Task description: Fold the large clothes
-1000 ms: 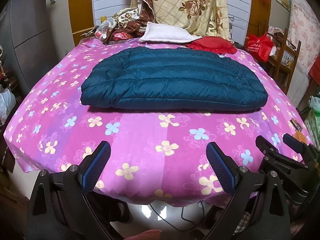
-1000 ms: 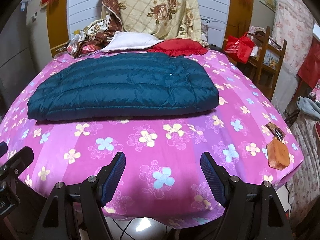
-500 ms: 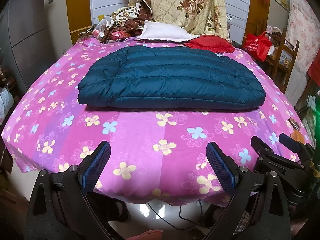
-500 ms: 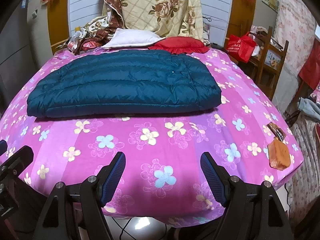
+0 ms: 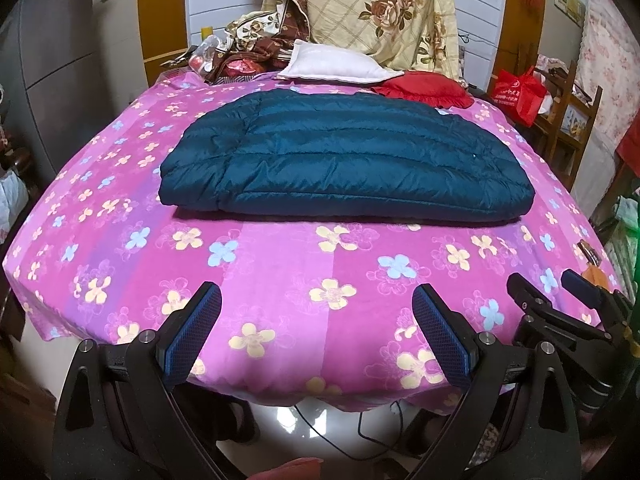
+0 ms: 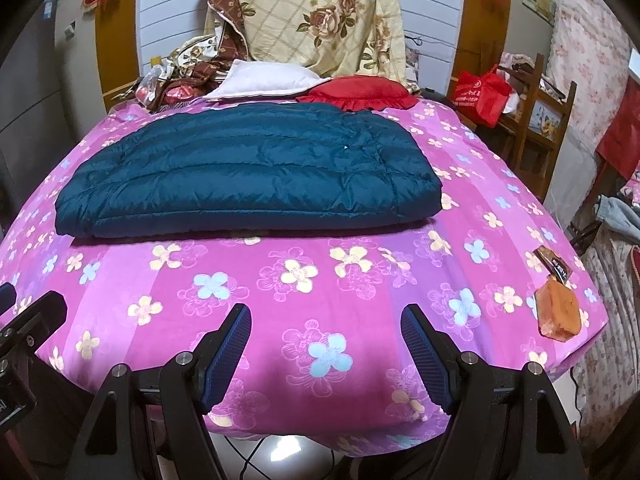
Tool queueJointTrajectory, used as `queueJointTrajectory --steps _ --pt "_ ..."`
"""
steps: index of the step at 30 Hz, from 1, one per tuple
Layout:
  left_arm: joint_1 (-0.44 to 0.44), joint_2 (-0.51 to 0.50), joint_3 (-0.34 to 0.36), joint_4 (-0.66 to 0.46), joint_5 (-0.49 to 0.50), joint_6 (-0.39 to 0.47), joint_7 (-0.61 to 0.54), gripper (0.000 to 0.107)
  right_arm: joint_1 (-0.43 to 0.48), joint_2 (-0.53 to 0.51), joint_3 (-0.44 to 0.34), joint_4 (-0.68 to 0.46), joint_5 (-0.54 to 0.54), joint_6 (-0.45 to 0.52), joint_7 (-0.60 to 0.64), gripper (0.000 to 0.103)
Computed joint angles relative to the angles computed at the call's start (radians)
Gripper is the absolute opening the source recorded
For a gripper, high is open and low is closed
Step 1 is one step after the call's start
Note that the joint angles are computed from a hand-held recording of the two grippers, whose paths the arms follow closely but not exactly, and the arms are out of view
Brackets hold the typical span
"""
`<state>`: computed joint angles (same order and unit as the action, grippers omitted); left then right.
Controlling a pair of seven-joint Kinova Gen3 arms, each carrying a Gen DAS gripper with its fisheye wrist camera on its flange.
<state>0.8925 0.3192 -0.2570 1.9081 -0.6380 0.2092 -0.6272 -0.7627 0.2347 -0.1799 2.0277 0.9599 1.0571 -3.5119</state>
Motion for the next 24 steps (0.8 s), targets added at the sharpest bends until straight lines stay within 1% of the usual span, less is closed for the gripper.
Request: queueJointTrajectory --steps 8,12,16,19,24 --pt "-0.005 0.000 0.006 -0.001 0.007 0.001 -0.008 0.096 0.009 -0.005 0.001 0.002 -0.007 -0.003 -0.002 0.075" --pt "-0.026 -0.002 0.029 0.000 0.019 0.003 -0.021 0.096 0.007 -0.003 0.000 0.002 -0.005 -0.001 0.001 0.075" --pt "-0.017 0.000 0.019 0.003 0.018 -0.003 -0.019 0.096 0.006 -0.004 0.000 0.003 -0.004 -0.003 -0.004 0.075" --pt "-0.052 -0.004 0.057 0.005 0.045 -0.010 -0.054 0.096 0.005 -0.005 -0.001 0.005 0.001 -0.004 -0.007 0.075" --pt "-0.046 0.000 0.052 0.001 0.073 -0.009 -0.079 0.096 0.003 0.010 0.000 -0.001 0.010 -0.010 0.005 0.075"
